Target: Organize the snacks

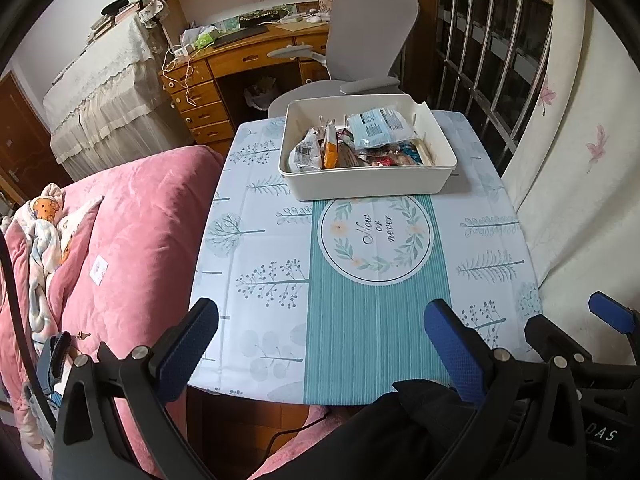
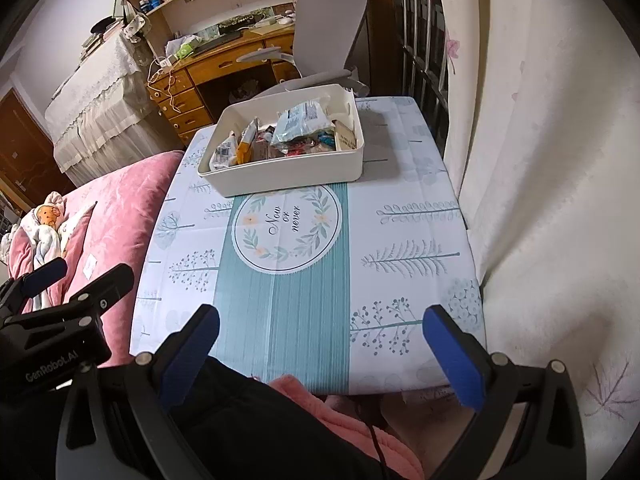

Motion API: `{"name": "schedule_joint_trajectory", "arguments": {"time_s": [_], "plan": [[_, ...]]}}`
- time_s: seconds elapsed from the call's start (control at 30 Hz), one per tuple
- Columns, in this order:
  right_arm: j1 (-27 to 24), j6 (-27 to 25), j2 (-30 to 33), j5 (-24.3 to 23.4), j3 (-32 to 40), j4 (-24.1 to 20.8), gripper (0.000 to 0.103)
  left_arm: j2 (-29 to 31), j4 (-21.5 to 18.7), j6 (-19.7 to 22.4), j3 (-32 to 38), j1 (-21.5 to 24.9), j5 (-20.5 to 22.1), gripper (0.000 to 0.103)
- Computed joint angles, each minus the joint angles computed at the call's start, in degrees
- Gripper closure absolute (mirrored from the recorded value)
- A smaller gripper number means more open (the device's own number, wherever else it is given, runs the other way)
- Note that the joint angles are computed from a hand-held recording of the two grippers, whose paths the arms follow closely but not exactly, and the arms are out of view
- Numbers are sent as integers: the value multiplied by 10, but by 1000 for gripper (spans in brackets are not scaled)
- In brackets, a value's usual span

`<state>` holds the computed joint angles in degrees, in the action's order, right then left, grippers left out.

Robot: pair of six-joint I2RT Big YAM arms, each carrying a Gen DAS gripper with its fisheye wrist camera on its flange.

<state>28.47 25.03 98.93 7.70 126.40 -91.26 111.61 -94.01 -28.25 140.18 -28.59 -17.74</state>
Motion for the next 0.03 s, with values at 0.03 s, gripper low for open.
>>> {"name": "schedule_joint_trajectory", "arguments": {"time_s": [0.03], "plan": [[-2,0,3,-2,3,-3,1,9,-7,2,15,2,2,1]]}}
